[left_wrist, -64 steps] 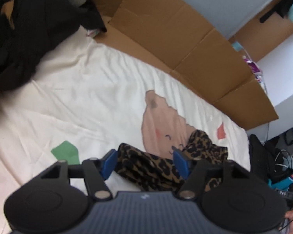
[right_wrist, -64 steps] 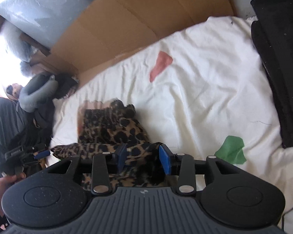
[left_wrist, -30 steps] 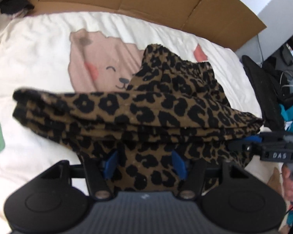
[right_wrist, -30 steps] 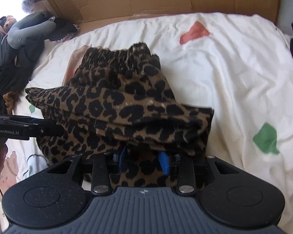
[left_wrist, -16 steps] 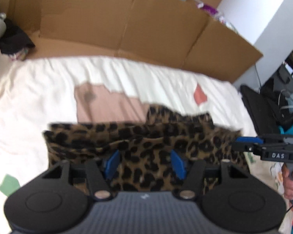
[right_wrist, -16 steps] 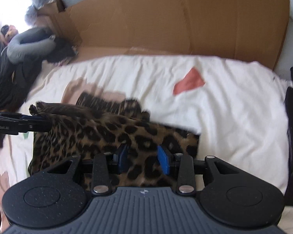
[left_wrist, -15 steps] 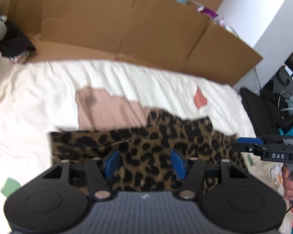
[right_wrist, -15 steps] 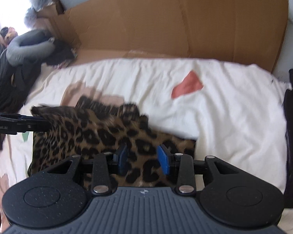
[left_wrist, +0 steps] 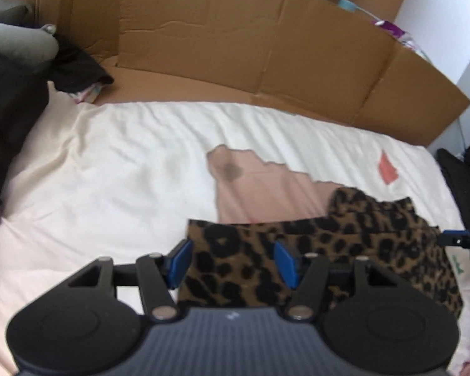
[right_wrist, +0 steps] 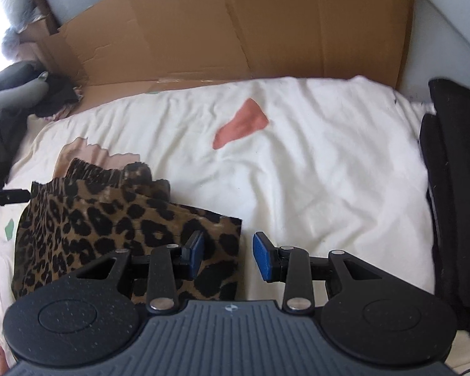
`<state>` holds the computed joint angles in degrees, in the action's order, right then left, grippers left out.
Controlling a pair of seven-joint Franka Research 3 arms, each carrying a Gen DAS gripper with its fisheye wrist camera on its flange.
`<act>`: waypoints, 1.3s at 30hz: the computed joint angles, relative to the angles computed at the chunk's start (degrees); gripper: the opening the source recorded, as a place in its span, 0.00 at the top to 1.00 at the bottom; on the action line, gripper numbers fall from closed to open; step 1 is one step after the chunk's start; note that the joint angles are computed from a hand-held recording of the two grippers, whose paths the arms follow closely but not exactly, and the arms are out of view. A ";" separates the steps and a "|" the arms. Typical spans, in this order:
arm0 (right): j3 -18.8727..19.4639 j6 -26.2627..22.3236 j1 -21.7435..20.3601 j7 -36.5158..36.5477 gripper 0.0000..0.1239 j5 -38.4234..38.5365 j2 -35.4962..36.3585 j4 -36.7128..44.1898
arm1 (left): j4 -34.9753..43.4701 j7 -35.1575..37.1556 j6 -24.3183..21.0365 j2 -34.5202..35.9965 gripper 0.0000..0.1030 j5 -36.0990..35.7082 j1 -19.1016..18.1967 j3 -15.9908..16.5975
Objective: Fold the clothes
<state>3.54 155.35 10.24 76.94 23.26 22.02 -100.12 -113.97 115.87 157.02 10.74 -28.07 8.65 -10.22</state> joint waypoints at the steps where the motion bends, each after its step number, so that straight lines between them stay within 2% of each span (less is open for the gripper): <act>1: 0.04 -0.27 -0.12 0.01 0.66 0.16 0.55 0.53 | 0.34 -0.39 0.19 0.58 0.41 1.02 -0.15 0.32; 7: -0.03 -1.44 0.25 0.03 0.66 -0.90 2.85 2.96 | 2.13 -4.38 0.06 3.79 0.43 4.38 0.45 0.41; 14: -0.63 -1.88 1.52 1.11 0.66 -3.43 3.07 2.94 | 1.47 -3.78 1.25 4.36 0.48 5.78 1.39 -1.20; 19: -0.53 -2.37 1.77 0.84 0.67 -4.27 3.31 3.12 | 1.82 -5.90 2.06 5.15 0.51 9.12 0.49 -1.01; 24: -0.99 -1.20 2.63 -0.53 0.71 -6.68 2.48 1.99 | 2.05 -6.91 1.56 5.19 0.57 10.28 0.96 -1.64; 28: -1.60 1.41 3.73 -1.36 0.76 -9.24 1.88 0.83 | 1.59 -6.69 2.21 5.03 0.57 10.28 1.09 -1.87; 31: -0.71 1.37 3.17 -2.82 0.83 -8.57 1.77 0.77 | 1.45 -6.84 2.32 4.93 0.58 10.46 1.11 -1.90; 39: 0.03 -1.95 1.57 -2.47 0.81 -4.28 2.55 2.43 | 1.68 -5.36 2.22 5.05 0.58 9.54 1.57 -2.38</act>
<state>3.57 153.40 11.82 74.47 18.98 24.57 -97.69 -112.29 110.51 159.24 15.79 -18.53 10.22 -12.60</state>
